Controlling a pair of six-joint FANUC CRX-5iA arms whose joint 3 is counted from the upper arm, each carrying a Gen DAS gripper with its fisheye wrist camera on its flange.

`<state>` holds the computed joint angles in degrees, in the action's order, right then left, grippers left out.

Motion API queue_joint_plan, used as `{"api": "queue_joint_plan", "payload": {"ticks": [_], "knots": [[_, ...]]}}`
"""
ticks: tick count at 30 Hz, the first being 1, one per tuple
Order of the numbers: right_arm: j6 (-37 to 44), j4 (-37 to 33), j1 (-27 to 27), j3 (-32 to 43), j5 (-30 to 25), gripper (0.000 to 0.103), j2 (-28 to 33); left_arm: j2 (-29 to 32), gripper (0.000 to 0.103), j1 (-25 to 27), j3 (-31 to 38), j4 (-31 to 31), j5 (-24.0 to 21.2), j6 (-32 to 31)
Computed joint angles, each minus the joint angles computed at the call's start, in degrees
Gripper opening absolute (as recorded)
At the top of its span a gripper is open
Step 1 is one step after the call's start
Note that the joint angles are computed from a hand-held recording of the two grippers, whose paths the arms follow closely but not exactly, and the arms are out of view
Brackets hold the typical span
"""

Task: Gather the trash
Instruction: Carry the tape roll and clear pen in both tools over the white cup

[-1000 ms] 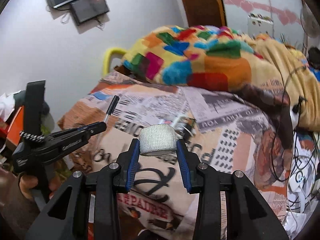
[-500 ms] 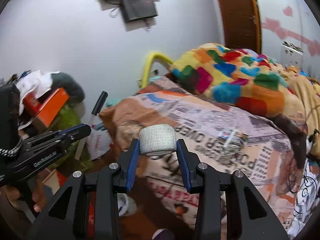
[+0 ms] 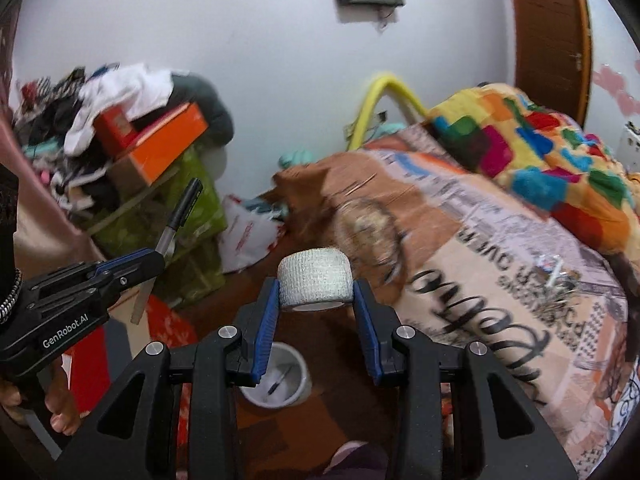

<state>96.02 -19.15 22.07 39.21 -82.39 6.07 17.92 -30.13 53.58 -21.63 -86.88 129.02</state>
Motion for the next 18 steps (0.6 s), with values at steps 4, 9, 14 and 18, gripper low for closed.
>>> {"api": "queue_joint_plan", "payload": {"ticks": [4,9,14,18], "knots": [[0.2,1.1,3.3,-1.9,-0.8,0.035,0.4,-5.0,0.007,2.5,-9.7,1.7,1.8,2.8],[1.1,2.4,7.0,-4.3,-1.1,0.035,1.7,-8.7,0.007,6.0,-19.9,5.2,3.9,6.7],[1.1,2.4,9.2,-5.0,-2.6,0.035,4.4,-9.9,0.007,8.8,-27.2,8.9,5.5,9.4],[2.0,2.7,10.6,-5.7,-3.4,0.035,6.6,-10.0,0.007,10.7,-32.0,11.4,6.5,10.5]]}}
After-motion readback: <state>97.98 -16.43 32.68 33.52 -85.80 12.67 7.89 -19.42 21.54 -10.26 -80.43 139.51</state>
